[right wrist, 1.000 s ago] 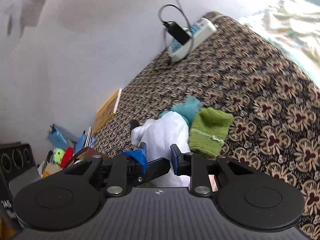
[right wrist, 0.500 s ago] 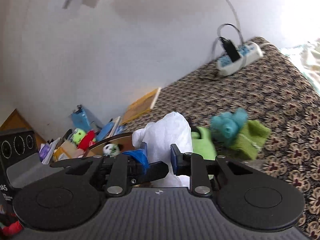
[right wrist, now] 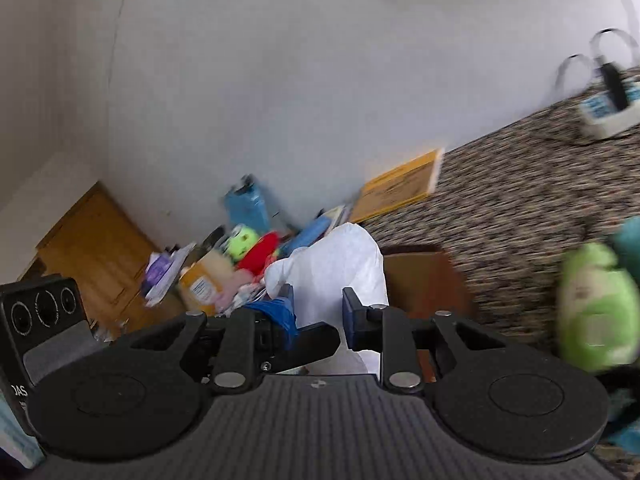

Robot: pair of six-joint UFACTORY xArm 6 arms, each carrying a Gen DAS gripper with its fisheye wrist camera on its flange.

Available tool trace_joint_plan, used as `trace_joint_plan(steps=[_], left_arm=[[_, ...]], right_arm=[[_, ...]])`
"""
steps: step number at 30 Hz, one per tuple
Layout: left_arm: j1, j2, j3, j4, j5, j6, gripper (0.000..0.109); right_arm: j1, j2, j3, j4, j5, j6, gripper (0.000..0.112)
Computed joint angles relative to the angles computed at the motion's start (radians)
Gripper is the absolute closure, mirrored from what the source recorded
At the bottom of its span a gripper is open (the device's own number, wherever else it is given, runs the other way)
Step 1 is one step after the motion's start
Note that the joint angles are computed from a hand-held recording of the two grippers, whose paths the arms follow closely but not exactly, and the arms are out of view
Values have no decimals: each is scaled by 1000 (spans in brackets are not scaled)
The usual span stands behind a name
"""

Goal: Organize soft objects
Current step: 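Carry the white plush into the cardboard box and open the right gripper, then move the right gripper back to the green plush in the pile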

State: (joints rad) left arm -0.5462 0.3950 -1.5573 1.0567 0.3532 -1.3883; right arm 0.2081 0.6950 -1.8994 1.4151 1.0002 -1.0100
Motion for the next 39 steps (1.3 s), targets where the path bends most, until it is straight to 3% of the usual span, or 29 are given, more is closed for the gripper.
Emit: trace_joint_plan(steps=[7,17,22,30,39], left_arm=[[74,-185,253,60,-14,-81,90],[189,-276,453,-63,-83,34,89],[216,-289,496,-113,-55,94,82],[231,-322,527,-82,-43,81,62],[206,-283,459,-114,-85,130,60]], right_arm=[[119,46,-55,-46,-33,31,105],[235,128,-137,-162,-118,152,101],[275,158,-162,-237,-168,221,100],[286,149,-136,-254,-220,293,98],[262,48,1,-211,-295,277,98]])
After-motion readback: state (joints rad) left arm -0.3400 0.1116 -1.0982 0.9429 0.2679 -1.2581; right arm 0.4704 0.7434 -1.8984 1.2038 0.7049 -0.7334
